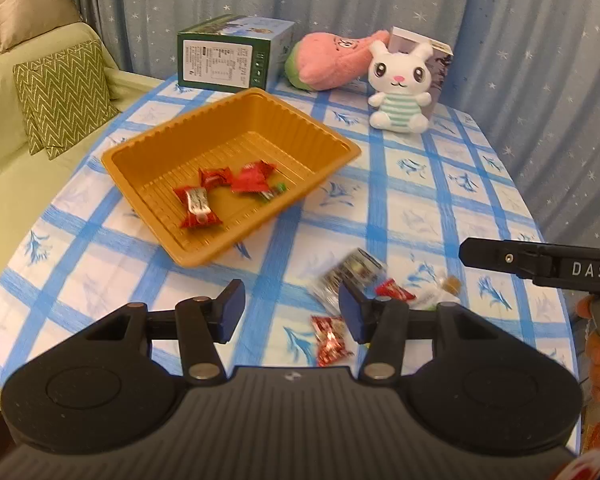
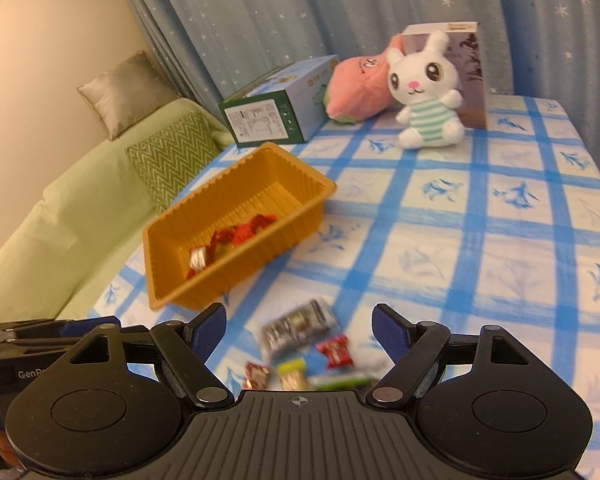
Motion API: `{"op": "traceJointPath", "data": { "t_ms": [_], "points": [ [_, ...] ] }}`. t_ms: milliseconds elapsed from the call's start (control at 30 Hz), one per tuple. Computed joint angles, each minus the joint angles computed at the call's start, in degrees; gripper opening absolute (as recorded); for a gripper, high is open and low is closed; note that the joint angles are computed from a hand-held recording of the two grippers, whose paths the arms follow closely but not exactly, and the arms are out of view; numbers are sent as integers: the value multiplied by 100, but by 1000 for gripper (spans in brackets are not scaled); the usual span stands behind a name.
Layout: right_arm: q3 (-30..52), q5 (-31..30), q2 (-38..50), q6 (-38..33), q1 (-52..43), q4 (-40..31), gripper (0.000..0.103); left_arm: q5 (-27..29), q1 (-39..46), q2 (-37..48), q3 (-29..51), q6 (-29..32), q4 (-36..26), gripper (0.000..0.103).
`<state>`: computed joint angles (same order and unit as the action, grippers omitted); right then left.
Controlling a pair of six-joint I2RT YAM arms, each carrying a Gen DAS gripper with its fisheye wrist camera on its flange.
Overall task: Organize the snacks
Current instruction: 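Withdraw both tools from the tray toward the remaining snacks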
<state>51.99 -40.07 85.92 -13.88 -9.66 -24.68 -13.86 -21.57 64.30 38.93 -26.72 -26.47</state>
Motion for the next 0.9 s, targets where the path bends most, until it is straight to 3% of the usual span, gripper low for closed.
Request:
{"op": "traceJointPath", "data": {
  "t_ms": [467, 900],
  "points": [
    [-292, -67, -76, -1422, -1115, -929, 80, -578, -1316, -67, -389, -1097, -142, 49],
    [-543, 155, 66, -2050, -1638, -1046, 80, -687, -1824, 246, -619, -1570, -20, 48]
  ]
}}
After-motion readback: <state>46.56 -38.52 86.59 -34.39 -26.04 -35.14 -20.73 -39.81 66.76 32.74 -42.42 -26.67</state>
